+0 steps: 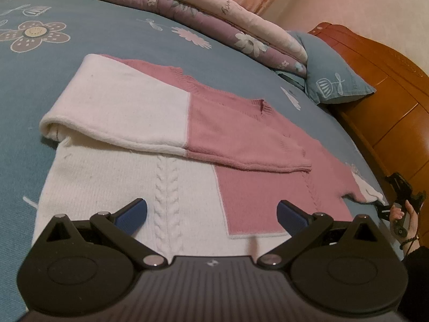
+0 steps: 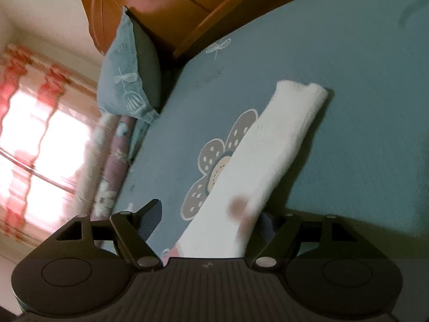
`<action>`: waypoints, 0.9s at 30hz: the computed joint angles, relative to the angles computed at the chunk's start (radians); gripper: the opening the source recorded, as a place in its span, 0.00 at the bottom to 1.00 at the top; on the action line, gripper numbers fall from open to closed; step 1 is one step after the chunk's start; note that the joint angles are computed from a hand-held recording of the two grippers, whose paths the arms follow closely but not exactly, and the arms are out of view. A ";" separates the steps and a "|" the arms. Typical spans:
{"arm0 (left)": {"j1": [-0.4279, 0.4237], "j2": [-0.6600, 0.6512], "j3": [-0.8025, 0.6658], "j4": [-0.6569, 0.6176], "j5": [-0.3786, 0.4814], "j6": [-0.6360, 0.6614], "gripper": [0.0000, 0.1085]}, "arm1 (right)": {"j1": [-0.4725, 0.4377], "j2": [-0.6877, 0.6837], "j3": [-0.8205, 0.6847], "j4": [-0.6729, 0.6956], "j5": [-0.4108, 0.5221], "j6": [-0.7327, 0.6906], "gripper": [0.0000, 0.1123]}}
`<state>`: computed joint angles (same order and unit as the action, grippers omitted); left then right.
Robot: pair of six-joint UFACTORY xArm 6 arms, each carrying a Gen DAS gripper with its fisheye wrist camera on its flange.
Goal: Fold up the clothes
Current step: 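Move the open right gripper along the pink sleeve to its white cuff, then close the right gripper on the white sleeve cuff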
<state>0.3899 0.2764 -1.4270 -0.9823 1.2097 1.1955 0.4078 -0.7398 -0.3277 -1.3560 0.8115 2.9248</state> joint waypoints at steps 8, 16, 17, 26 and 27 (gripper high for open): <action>-0.011 -0.023 0.031 -0.002 -0.034 0.047 0.94 | 0.037 0.061 -0.048 0.188 0.093 -0.251 0.07; -0.012 -0.029 0.039 -0.001 -0.040 0.057 0.94 | 0.086 0.167 -0.169 0.265 0.169 -0.368 0.08; -0.015 -0.032 0.044 0.000 -0.046 0.064 0.94 | 0.097 0.180 -0.187 0.257 0.173 -0.374 0.08; -0.009 -0.020 0.024 0.006 -0.024 0.042 0.94 | 0.173 0.341 -0.421 0.131 0.139 -0.501 0.08; -0.008 -0.018 0.020 0.009 -0.020 0.038 0.94 | 0.182 0.363 -0.454 0.122 0.137 -0.524 0.08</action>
